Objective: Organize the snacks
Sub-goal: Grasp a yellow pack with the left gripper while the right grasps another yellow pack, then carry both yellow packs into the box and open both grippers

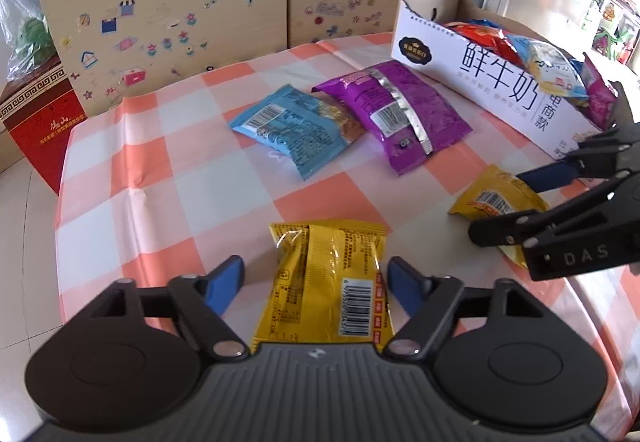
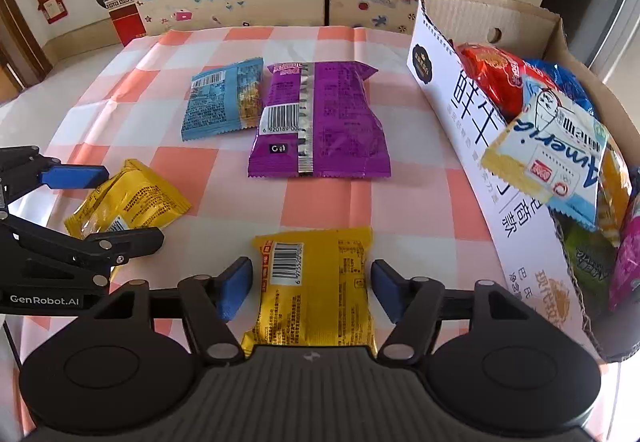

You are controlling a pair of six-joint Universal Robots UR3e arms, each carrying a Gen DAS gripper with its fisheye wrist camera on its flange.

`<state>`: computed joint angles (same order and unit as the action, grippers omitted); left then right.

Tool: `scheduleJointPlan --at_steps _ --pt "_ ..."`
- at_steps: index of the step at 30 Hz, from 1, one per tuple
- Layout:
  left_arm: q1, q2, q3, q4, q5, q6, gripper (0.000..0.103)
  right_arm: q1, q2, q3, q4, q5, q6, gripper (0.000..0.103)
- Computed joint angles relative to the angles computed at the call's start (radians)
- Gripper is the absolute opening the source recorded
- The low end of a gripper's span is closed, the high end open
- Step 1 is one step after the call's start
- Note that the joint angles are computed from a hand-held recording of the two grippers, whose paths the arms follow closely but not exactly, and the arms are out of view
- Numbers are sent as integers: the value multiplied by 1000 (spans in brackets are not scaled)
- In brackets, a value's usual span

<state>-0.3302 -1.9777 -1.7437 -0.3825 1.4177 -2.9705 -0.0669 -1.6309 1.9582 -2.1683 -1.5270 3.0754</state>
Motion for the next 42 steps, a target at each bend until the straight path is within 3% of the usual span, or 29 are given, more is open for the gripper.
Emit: scheduleJointPlan --at_steps 6,10,11,30,42 --pt "-23 1 -12 16 14 25 78 10 -5 -4 24 -8 -24 73" --pt "-24 16 -15 5 -5 39 55 16 -14 0 17 -16 -35 60" --pt "-26 19 -11 -4 -5 38 54 10 -18 -3 25 -4 -46 59" --pt "-120 -7 86 61 127 24 53 -34 -96 -30 -57 -18 -166 57" --pt "-158 -46 180 99 113 -50 53 -88 -133 -31 -89 10 -185 57"
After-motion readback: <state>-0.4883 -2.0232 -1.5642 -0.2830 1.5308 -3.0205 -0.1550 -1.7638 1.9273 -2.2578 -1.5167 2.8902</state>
